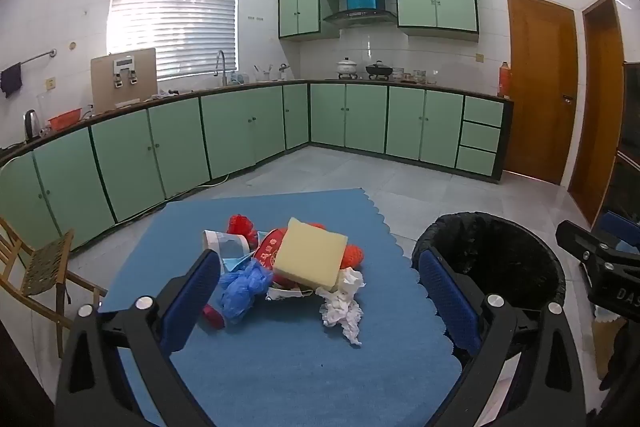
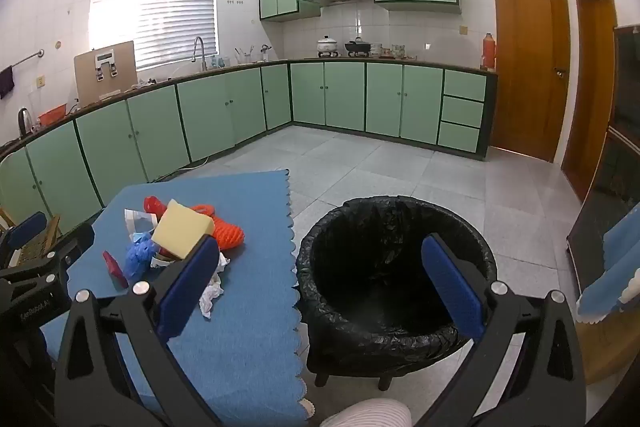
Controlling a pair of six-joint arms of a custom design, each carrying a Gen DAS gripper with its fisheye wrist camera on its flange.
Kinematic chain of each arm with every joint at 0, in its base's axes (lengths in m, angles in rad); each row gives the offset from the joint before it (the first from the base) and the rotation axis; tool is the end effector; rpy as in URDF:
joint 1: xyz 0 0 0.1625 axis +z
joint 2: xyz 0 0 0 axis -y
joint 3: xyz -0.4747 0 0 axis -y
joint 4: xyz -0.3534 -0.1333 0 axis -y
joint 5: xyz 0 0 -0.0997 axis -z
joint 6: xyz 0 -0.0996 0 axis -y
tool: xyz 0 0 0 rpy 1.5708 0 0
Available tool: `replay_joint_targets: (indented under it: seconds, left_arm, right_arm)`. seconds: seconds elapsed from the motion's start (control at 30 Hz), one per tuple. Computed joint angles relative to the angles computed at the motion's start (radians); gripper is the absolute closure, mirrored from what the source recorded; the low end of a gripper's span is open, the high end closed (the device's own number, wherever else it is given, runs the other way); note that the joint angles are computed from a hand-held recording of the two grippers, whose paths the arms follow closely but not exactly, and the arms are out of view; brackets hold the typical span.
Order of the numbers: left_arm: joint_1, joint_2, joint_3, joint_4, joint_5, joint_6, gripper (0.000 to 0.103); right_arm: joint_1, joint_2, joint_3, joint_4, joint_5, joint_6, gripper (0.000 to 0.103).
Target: Collect trash
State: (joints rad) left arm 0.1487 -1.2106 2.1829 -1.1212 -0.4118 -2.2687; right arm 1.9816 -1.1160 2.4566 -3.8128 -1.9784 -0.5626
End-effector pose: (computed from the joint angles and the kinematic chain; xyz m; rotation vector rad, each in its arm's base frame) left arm -0.3047 -0.2727 0.2103 0.1643 1.8227 -1.3766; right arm 0.2548 -0.3501 0.2663 0.9277 -2.2762 1.1418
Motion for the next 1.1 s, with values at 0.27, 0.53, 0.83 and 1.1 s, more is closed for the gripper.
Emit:
replay_joint_targets:
  seconds: [0.27, 0.53, 0.83, 1.1]
  left_arm:
    - [-0.002, -0.002, -0.002, 0.016, -0.002, -0.006, 0.006]
    - [-0.004, -0.005, -0.007, 0.038, -0.007, -0.018, 0.006]
    - [-0.008, 0.005, -0.022, 0.073, -0.013, -0.044, 0.006]
    - [-0.01, 0.004, -0.025, 0.084, -0.015, -0.05, 0.006]
  right_arm:
    - [0.001, 0.004, -0.001, -0.004, -0.004, 0.002, 0.005]
    - [0.006, -0.006, -0.009, 0.015, -0.008, 0.007, 0.005]
    - [0.007, -0.004, -0.014, 0.018, -0.009, 0.01, 0.005]
    - [0.001, 0.003, -0.004, -0.002, -0.004, 0.008, 0.005]
